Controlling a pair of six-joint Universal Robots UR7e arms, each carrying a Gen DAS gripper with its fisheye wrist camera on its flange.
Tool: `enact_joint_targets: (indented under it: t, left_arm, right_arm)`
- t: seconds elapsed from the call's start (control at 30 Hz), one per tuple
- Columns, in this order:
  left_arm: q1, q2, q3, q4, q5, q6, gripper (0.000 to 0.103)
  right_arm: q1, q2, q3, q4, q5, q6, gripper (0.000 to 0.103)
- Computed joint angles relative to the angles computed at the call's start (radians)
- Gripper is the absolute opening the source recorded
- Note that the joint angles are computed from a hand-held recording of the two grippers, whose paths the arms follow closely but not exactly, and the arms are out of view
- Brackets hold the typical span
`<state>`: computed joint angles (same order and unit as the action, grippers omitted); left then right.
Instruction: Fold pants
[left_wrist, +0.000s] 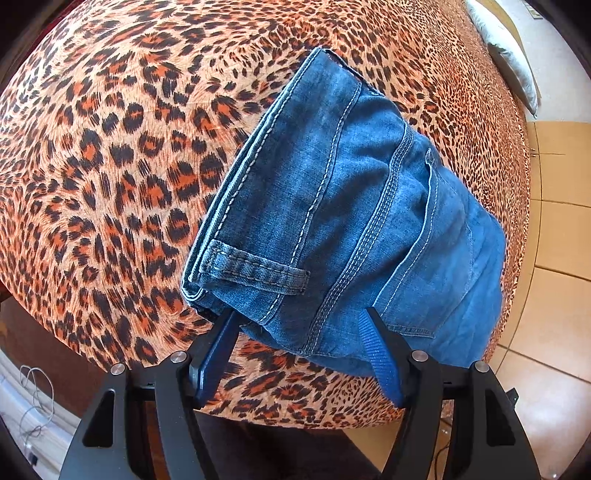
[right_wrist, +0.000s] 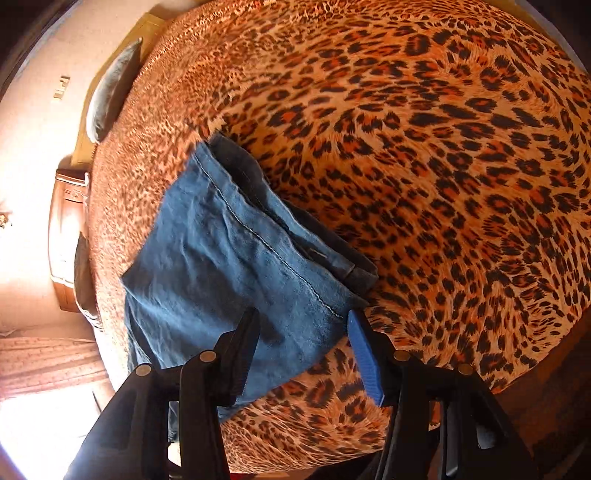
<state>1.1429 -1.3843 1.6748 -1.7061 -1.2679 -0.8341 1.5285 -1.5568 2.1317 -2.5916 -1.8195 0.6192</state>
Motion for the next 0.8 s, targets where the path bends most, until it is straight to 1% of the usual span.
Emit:
enact_joint_targets:
  t: [0.07, 0.13, 0.17, 0.2, 0.27, 0.33, 0.4, 0.43, 0.47, 0.53, 0.6, 0.63, 0.7, 0.77, 0.8]
  left_arm:
    - [-0.001, -0.002, 0.004, -0.007, 0.0, -0.002, 0.067]
    - [0.003, -0.001, 0.007, -0.014, -0.003, -0.004, 0.067]
    - [0.007, 0.001, 0.006, -0.016, -0.005, -0.004, 0.067]
    - [0.01, 0.003, 0.004, -0.017, -0.007, -0.012, 0.067]
    - [0.018, 0.004, 0.003, -0.027, -0.013, -0.029, 0.066]
    - [0.02, 0.01, -0.006, -0.01, 0.0, -0.046, 0.058]
    - [0.017, 0.018, -0.022, 0.032, 0.024, -0.06, 0.037]
    - [0.015, 0.015, -0.023, 0.039, 0.027, -0.065, 0.031]
    - [0.015, 0.004, -0.017, 0.024, 0.014, -0.057, 0.019]
    - [0.002, -0.02, 0.0, 0.024, 0.026, -0.078, 0.018]
    - [-0.013, -0.026, 0.011, 0.06, 0.066, -0.09, 0.017]
    - [-0.012, -0.025, 0.016, 0.074, 0.073, -0.094, 0.017]
    - [-0.001, -0.025, 0.022, 0.082, 0.06, -0.113, 0.017]
    - [0.005, -0.027, 0.018, 0.085, 0.048, -0.119, 0.017]
    - [0.001, -0.027, 0.011, 0.097, 0.053, -0.115, 0.018]
  right_arm:
    - [0.008, -0.003, 0.004, 0.005, -0.022, 0.038, 0.051]
    - [0.005, -0.004, 0.007, 0.015, -0.031, 0.055, 0.051]
    - [-0.001, -0.007, 0.013, 0.014, -0.032, 0.054, 0.05]
    - [-0.004, -0.002, 0.01, 0.016, -0.032, 0.054, 0.048]
    - [-0.007, 0.007, 0.006, 0.001, -0.021, 0.043, 0.013]
    - [-0.003, 0.016, -0.002, -0.007, -0.018, 0.02, 0.01]
    - [0.002, 0.025, -0.022, 0.0, -0.017, -0.014, 0.009]
    - [0.0, 0.02, -0.024, -0.007, -0.002, -0.024, 0.008]
    - [0.001, 0.013, -0.028, -0.014, 0.013, -0.032, 0.008]
    - [0.005, -0.008, -0.027, -0.026, 0.021, -0.06, 0.008]
    - [0.0, -0.015, -0.024, -0.006, 0.007, -0.075, 0.008]
    - [-0.007, -0.013, -0.025, 0.015, 0.0, -0.073, 0.008]
    - [-0.037, -0.016, -0.005, 0.028, 0.019, -0.047, 0.008]
    - [-0.054, -0.018, 0.01, 0.016, 0.029, -0.056, 0.008]
    - [-0.057, -0.014, 0.005, 0.024, 0.033, -0.068, 0.009]
